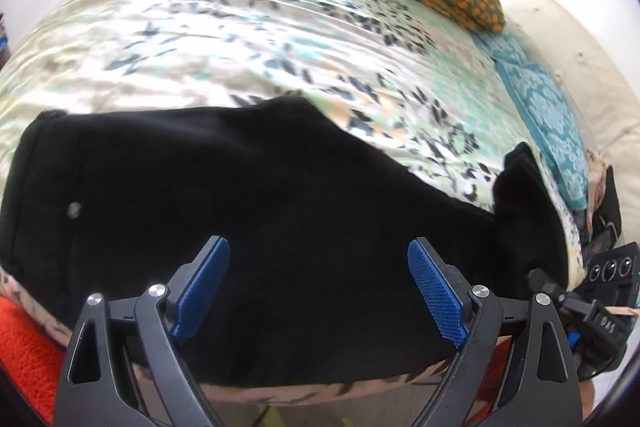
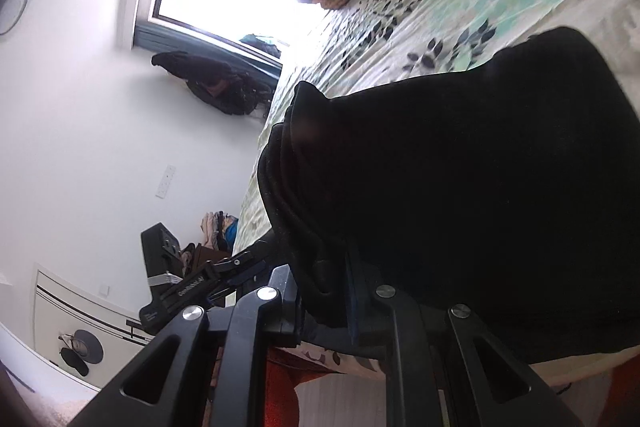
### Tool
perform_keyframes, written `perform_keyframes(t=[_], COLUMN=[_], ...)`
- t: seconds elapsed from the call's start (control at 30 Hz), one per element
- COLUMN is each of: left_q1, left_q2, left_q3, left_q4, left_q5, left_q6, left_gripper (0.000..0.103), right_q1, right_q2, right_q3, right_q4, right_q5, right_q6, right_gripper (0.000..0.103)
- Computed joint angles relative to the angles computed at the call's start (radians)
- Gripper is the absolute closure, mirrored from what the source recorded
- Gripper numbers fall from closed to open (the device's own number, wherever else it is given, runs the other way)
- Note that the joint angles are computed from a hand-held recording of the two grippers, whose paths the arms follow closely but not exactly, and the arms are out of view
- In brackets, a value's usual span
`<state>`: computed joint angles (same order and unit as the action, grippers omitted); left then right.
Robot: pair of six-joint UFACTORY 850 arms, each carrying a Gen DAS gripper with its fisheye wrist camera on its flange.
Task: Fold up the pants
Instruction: 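Lay the held leg over the other leg and open the right gripper, then pinch the folded leg edge with the left gripper, straighten it, release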
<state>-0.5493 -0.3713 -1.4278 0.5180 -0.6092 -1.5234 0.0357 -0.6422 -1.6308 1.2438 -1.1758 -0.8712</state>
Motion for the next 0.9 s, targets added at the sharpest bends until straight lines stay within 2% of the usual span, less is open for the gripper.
perform_keyframes(t=[0.1, 0.2, 0.23, 0.27, 0.3, 0.33, 0.37, 0.5, 0.57, 0.67, 0.73, 0.8, 0.87, 0.9], left_q1=[0.009, 0.019, 0.022, 0.023, 0.025, 0.025, 0.022, 0.002, -0.018, -0.062, -0.073, -0.067, -0.062, -0.064], left_q2=[0.102, 0.163, 0.177, 0.178, 0.181, 0.186, 0.191, 0.154, 0.104, -0.014, -0.091, -0.141, -0.173, -0.183], left_q3=[0.156, 0.254, 0.276, 0.287, 0.292, 0.297, 0.299, 0.242, 0.181, 0.033, -0.06, -0.112, -0.143, -0.152], left_q4=[0.077, 0.113, 0.122, 0.128, 0.13, 0.135, 0.152, 0.168, 0.128, 0.055, 0.005, -0.059, -0.107, -0.105], left_q5=[0.033, 0.067, 0.077, 0.086, 0.096, 0.104, 0.113, 0.167, 0.177, 0.067, -0.019, -0.061, -0.095, -0.118], left_q6=[-0.149, -0.239, -0.255, -0.264, -0.26, -0.254, -0.256, -0.176, -0.067, 0.13, 0.218, 0.266, 0.286, 0.28], left_gripper=[0.011, 0.011, 0.011, 0.011, 0.011, 0.011, 0.011, 0.011, 0.012, 0.022, 0.032, 0.04, 0.056, 0.074], right_q1=[0.123, 0.224, 0.25, 0.273, 0.293, 0.304, 0.307, 0.25, 0.201, 0.132, 0.093, 0.061, 0.035, 0.026], right_q2=[0.034, 0.046, 0.052, 0.056, 0.056, 0.059, 0.07, 0.165, 0.214, 0.29, 0.305, 0.32, 0.315, 0.309], right_q3=[0.074, 0.114, 0.129, 0.138, 0.135, 0.13, 0.135, 0.188, 0.232, 0.315, 0.347, 0.374, 0.372, 0.366], right_q4=[-0.034, -0.082, -0.098, -0.118, -0.16, -0.207, -0.239, -0.279, -0.259, -0.208, -0.179, -0.171, -0.175, -0.167], right_q5=[0.081, 0.142, 0.174, 0.205, 0.234, 0.243, 0.246, 0.251, 0.258, 0.296, 0.315, 0.337, 0.347, 0.345], right_q6=[-0.039, -0.085, -0.097, -0.107, -0.096, -0.081, -0.084, -0.2, -0.242, -0.262, -0.267, -0.265, -0.246, -0.237], right_gripper=[0.087, 0.086, 0.081, 0.071, 0.064, 0.045, 0.032, 0.028, 0.019, 0.017, 0.017, 0.017, 0.017, 0.017])
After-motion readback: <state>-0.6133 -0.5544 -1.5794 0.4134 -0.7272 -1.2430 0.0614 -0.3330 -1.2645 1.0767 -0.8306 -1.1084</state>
